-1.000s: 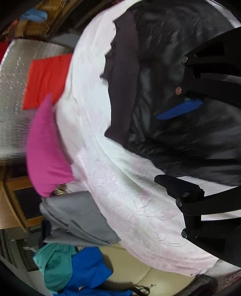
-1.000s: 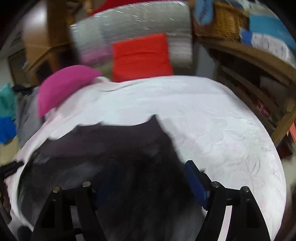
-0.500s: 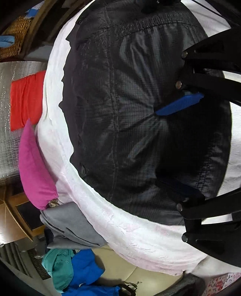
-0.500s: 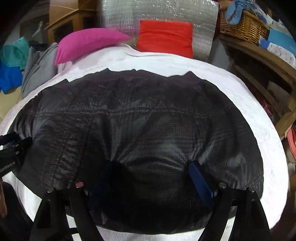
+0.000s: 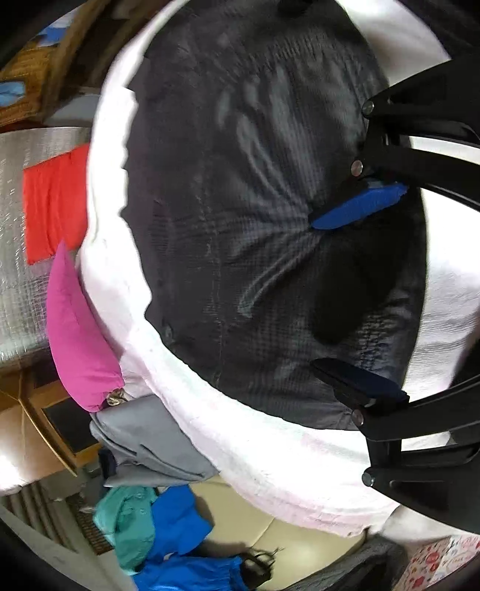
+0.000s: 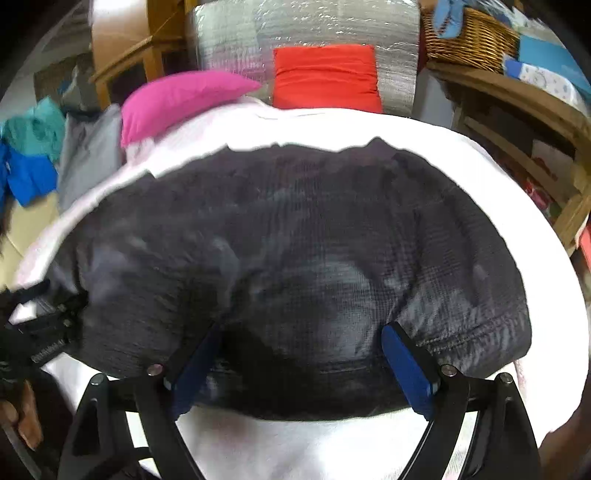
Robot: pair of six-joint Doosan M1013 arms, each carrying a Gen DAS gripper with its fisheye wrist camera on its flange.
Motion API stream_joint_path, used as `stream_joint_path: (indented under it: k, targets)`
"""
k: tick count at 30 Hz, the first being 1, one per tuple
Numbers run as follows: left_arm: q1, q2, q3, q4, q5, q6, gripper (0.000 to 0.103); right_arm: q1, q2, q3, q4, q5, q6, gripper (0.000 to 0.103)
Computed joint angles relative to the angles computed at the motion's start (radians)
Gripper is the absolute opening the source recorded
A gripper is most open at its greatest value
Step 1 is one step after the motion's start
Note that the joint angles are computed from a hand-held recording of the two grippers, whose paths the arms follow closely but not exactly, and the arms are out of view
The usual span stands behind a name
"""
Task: Fold large clothes
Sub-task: 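Open both grippers and pull them back from the folded jacket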
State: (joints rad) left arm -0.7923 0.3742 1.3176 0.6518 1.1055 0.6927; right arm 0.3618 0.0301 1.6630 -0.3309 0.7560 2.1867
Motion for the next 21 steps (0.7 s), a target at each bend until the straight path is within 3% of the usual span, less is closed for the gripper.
stream_joint_path:
  k: [3, 6, 9, 17, 21]
  targets:
    - [-0.009, -0.036, 0.015, -0.014, -0.057, -0.031, 0.075, 0.028, -0.039, 0.002, -0.068, -0.046, 0.062, 0.092]
    - [-0.039, -0.068, 0.039, 0.023, -0.085, -0.068, 0.084, 0.063, -0.073, 0.014, -0.104, -0.054, 0.114, 0.1]
    - [-0.059, -0.092, 0.057, 0.037, -0.114, -0.078, 0.086, 0.098, -0.103, 0.035, -0.098, -0.058, 0.138, 0.1]
    - [-0.071, -0.119, 0.07, 0.033, -0.113, -0.129, 0.09, 0.158, -0.141, 0.059, -0.242, -0.008, 0.234, 0.1]
    - [-0.069, -0.127, 0.075, 0.032, -0.129, -0.142, 0.092, 0.165, -0.154, 0.062, -0.284, -0.006, 0.257, 0.1]
